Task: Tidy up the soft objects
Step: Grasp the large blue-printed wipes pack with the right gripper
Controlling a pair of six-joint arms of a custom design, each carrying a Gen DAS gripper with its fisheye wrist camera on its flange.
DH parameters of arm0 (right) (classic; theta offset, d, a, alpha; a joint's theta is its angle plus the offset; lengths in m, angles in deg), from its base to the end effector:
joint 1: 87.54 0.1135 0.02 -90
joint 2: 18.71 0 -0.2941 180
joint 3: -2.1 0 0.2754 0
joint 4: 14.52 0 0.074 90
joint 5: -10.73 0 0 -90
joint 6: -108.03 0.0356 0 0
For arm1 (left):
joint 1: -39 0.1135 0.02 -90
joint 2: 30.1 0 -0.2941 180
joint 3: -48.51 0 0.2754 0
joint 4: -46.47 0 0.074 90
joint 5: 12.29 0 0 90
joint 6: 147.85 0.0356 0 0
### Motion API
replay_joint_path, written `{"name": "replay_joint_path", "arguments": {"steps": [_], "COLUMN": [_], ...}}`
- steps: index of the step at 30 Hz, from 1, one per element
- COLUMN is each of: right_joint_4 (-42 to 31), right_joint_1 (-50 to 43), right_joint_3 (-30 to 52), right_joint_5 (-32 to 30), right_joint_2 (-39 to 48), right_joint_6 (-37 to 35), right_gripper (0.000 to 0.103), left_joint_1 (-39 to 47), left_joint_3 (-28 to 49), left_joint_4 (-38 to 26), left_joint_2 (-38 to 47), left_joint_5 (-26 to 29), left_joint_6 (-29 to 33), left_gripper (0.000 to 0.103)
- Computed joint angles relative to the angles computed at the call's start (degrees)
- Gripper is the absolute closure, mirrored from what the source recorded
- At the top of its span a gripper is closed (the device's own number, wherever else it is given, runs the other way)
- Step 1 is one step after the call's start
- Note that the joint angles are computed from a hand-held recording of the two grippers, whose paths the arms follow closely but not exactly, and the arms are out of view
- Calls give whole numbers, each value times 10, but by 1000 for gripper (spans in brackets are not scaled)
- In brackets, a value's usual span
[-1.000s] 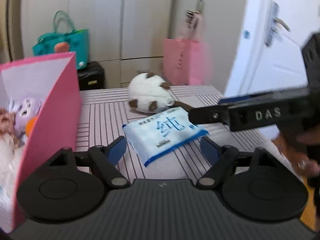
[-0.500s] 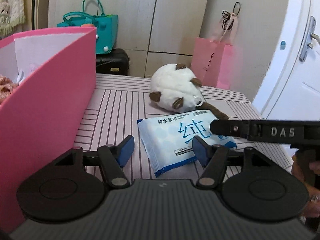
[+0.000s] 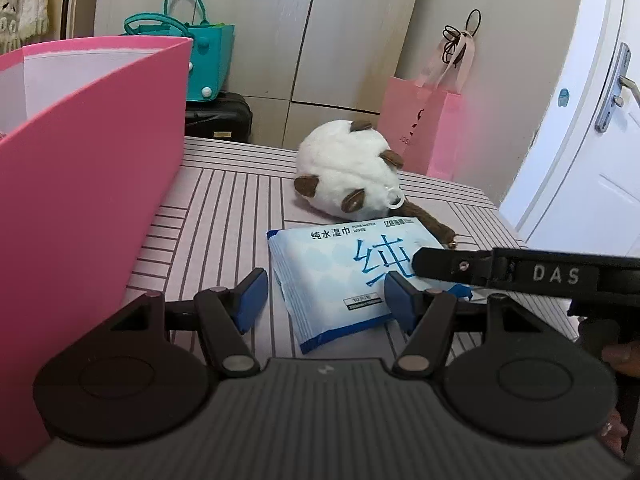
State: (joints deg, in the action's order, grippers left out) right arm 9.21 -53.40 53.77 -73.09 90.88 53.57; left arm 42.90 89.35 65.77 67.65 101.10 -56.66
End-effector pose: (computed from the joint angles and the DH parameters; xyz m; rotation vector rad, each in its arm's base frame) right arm 0.2963 0.1963 0.0958 0.0906 2.2203 0.5736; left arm 0.2948 0.0059 0.1091 0.1706 2.1871 -0.4036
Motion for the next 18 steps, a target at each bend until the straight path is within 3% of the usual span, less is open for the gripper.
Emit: {"name": "replay_joint_path", "arguments": {"steps": [3,5,8,10,14,18], "right_joint_4": [26,21,12,14,17,23], "right_joint_1": [-4,1,7,8,15,19], "right_joint_3": [-15,-12,-9,-11,-18,-30], "right_joint_5": [-7,1,3,1,5,9], "right_joint_2": [2,3,1,-1,-6,-14], "right_joint_6": [10,-6,-19,-26,-39,-31], "right_gripper": [53,53,53,53,53,62], "left_joint_1": [1,2,12,19,14,21], "left_joint_3": [1,4,9,-1,-22,-26], "left_joint_4": [-3,-8,-23,-12,19,20], "left_joint_2": [0,2,2,-3,-8,-15], "left_joint_5": [8,19,48,73,65,75], "left_joint_6": [2,1,-15,-23,-30,-30], "left_gripper": [41,47,73,74,74,74]}}
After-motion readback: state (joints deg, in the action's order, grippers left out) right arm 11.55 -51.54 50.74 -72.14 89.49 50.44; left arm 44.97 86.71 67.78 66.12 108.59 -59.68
